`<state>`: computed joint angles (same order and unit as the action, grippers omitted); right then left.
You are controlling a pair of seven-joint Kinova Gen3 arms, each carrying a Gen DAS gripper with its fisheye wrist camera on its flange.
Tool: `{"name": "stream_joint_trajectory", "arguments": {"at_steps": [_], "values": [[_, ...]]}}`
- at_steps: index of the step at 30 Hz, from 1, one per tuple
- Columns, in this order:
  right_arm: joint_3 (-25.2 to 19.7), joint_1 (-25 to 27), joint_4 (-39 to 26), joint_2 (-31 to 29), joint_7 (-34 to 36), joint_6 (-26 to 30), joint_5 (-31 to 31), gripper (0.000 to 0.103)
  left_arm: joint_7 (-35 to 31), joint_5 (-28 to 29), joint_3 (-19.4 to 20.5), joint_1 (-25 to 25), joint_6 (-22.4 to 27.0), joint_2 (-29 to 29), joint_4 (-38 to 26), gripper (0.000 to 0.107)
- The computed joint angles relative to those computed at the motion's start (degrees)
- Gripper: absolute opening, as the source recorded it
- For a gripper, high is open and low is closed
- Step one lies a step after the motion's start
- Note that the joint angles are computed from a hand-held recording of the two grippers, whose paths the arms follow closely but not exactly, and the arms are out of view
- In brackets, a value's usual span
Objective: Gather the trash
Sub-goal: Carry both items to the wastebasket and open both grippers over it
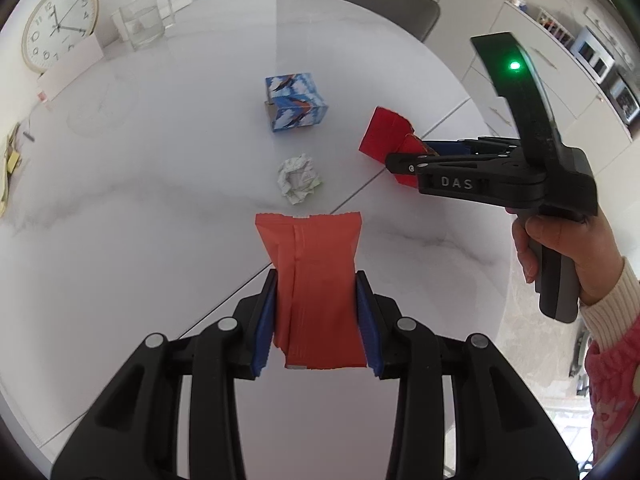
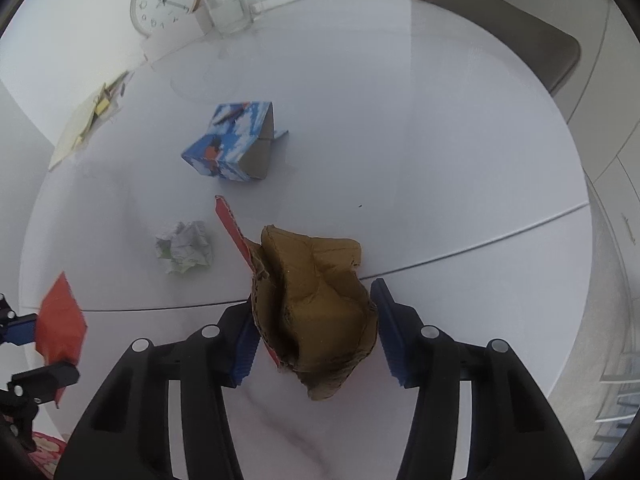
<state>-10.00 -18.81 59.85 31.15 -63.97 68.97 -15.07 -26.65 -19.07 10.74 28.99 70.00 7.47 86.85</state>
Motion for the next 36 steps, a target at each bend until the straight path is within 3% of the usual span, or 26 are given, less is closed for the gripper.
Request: {"name": "stream_joint_trajectory", "arguments": {"at_steps": [8,16,24,29,32,34,36], "values": [[1.45,8.76,12.15,-13.61,2.3,-0.75,-5.18,0.053,-3.25,-1.49,1.98,4.07,2.2,1.84,-5.25,0.036],[7.17,15.87,24.18,-27.01,6.05,2.35,-8.36,0.053,-5.9,-2.37,2.85,11.94,2.67,6.97,-12.6,0.036],[13.43,20.47,30.03,-33.75,7.83,5.05,-9.69,0.053,-11.58,-0.6,1.56,18.87,4.51,13.55,-21.89,0.036],[15.78,22.69,31.39,-34.74,10.03,6.32,-10.17,0.053,-16.25,5.63,1.14,19.02,4.72,17.71,-25.92,0.037],[16.44,23.66,31.54,-34.56,11.39,6.8,-10.37,0.053,-17.52,7.34,0.05,20.18,7.7,20.42,-29.57,0.051],[16.81,24.3,31.65,-34.28,12.17,7.18,-11.07,0.053,-17.02,5.65,-1.44,22.3,8.78,20.86,-31.0,0.071],[17.04,24.91,31.65,-33.89,12.83,7.92,-11.98,0.053,-16.74,4.25,-2.36,23.58,8.98,20.59,-31.29,0.08]]}}
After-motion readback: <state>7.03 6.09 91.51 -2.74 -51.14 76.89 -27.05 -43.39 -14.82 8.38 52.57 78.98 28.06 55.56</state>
